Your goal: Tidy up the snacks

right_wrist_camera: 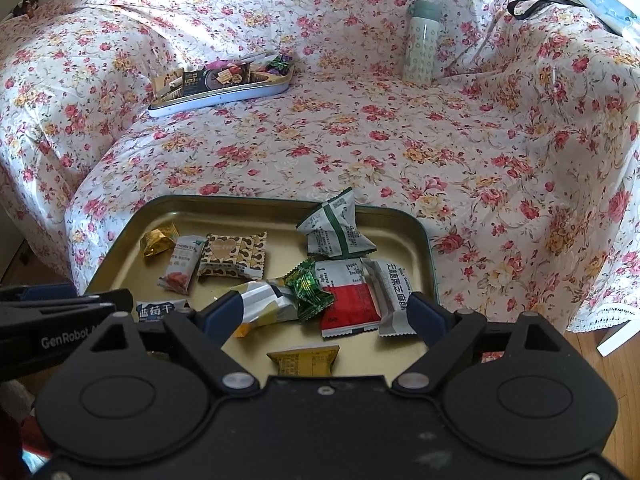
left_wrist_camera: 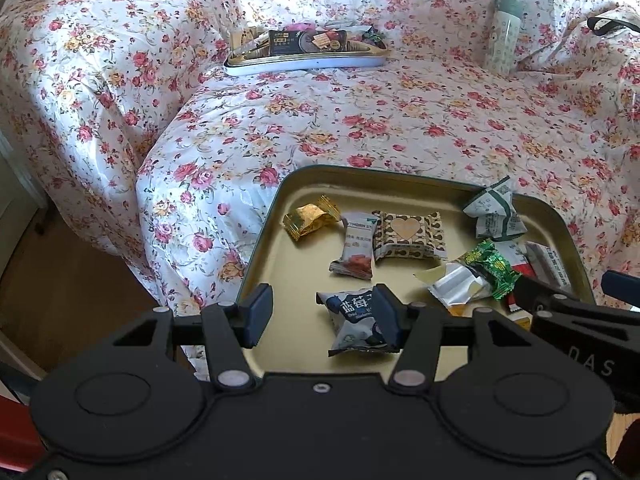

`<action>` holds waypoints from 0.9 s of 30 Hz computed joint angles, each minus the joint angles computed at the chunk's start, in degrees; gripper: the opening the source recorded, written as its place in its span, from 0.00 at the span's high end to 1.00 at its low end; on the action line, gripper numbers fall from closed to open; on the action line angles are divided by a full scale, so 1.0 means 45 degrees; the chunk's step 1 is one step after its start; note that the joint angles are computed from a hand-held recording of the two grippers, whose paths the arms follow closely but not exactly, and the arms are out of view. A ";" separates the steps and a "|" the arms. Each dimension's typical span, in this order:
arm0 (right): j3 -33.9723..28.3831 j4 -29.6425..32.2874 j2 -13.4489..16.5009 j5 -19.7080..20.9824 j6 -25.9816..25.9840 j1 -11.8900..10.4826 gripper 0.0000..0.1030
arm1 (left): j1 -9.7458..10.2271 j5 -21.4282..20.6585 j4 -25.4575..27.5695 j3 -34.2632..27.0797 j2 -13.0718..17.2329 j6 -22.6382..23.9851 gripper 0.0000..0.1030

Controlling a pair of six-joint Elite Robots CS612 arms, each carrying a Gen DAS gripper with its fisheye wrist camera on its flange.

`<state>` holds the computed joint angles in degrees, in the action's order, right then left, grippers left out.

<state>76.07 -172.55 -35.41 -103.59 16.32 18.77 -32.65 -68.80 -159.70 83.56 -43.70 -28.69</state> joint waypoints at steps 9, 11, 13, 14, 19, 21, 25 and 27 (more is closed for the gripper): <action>0.0000 -0.0033 0.0002 -0.0009 -0.0042 0.0005 0.09 | 0.0017 -0.0143 0.0065 -0.0034 0.0007 0.0020 0.41; -0.0002 -0.0014 0.0000 0.0007 -0.0039 0.0006 0.09 | 0.0019 -0.0177 0.0011 -0.0019 0.0003 0.0052 0.41; 0.0001 -0.0018 0.0001 0.0014 -0.0055 0.0008 0.09 | 0.0012 -0.0154 -0.0020 -0.0011 0.0001 0.0095 0.41; 0.0000 -0.0022 0.0002 0.0015 -0.0064 0.0010 0.09 | 0.0009 -0.0144 -0.0027 -0.0008 0.0001 0.0109 0.41; -0.0015 -0.0007 0.0011 0.0016 -0.0073 0.0019 0.09 | 0.0017 -0.0195 -0.0032 -0.0001 -0.0006 0.0069 0.41; -0.0013 -0.0004 0.0015 0.0030 -0.0082 0.0021 0.09 | 0.0021 -0.0211 -0.0036 0.0003 -0.0008 0.0063 0.41; -0.0011 -0.0022 0.0021 0.0033 -0.0103 0.0026 0.09 | 0.0020 -0.0255 -0.0060 0.0026 -0.0010 0.0099 0.41; -0.0014 -0.0022 0.0023 0.0032 -0.0102 0.0027 0.09 | 0.0024 -0.0283 -0.0072 0.0032 -0.0012 0.0102 0.41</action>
